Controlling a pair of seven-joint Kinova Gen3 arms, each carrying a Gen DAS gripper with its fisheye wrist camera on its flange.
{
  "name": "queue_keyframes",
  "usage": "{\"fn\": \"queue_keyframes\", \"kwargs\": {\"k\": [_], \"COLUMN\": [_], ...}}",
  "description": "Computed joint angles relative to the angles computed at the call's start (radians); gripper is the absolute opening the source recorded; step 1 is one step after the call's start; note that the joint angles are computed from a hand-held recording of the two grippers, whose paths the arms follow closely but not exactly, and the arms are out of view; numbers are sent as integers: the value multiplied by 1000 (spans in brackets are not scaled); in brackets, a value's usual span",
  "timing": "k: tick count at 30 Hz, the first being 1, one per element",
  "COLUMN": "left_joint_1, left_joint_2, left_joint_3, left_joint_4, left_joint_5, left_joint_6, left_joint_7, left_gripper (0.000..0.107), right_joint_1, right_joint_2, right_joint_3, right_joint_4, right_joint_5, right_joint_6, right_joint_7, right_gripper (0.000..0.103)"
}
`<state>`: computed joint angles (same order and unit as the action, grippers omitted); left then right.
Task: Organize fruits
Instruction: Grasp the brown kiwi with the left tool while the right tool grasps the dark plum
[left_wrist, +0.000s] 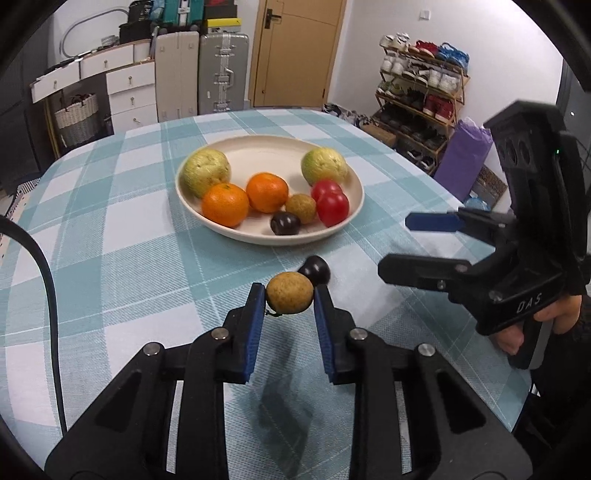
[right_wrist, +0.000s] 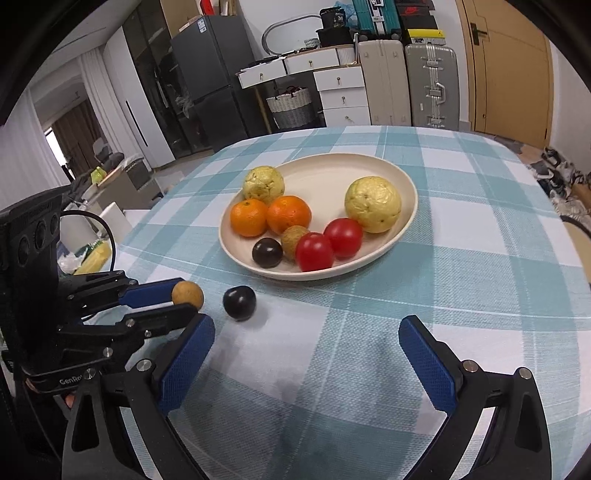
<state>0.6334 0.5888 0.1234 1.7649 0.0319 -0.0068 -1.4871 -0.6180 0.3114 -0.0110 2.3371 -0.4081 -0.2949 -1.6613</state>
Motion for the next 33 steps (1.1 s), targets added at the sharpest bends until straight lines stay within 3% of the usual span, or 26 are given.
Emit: {"fn": "queue_keyframes", "kwargs": {"k": [4,11,13,17,23,25,33], "left_joint_1": [-18,-32,-22,-39,-56,-64,-76], "left_joint_2": [-19,-33,-33,-32,-30,-28,-28], "left_joint_3": [1,-7,-22,-11,2,9,23], "left_joint_4": [34,51,52,57,58,58,60], "left_joint_5": [14,32,41,44,44,42,36], "left_joint_6": [-48,-62,-64,-68,-70,-71,-76], "left_joint_7": [11,18,23,29,37,38,41], "left_gripper": [24,24,24,24,24,24,24], "right_joint_1": [-54,-175,-199,-268,-405,-413,-472], "right_joint_2": [17,57,68,91,124,130,148], "right_joint_3": [46,151,174,242,382,391,461], "right_joint_4": [-46,-121,-141,-175,-214,-224,-240], "right_joint_5": [-34,-46,-31,-2,53,80,170], "right_joint_6": [58,145,167,205,262,274,299], "right_joint_7": [49,98,96,76,24,4,-96], "right_gripper": [83,83,77,75,53,44,33]}}
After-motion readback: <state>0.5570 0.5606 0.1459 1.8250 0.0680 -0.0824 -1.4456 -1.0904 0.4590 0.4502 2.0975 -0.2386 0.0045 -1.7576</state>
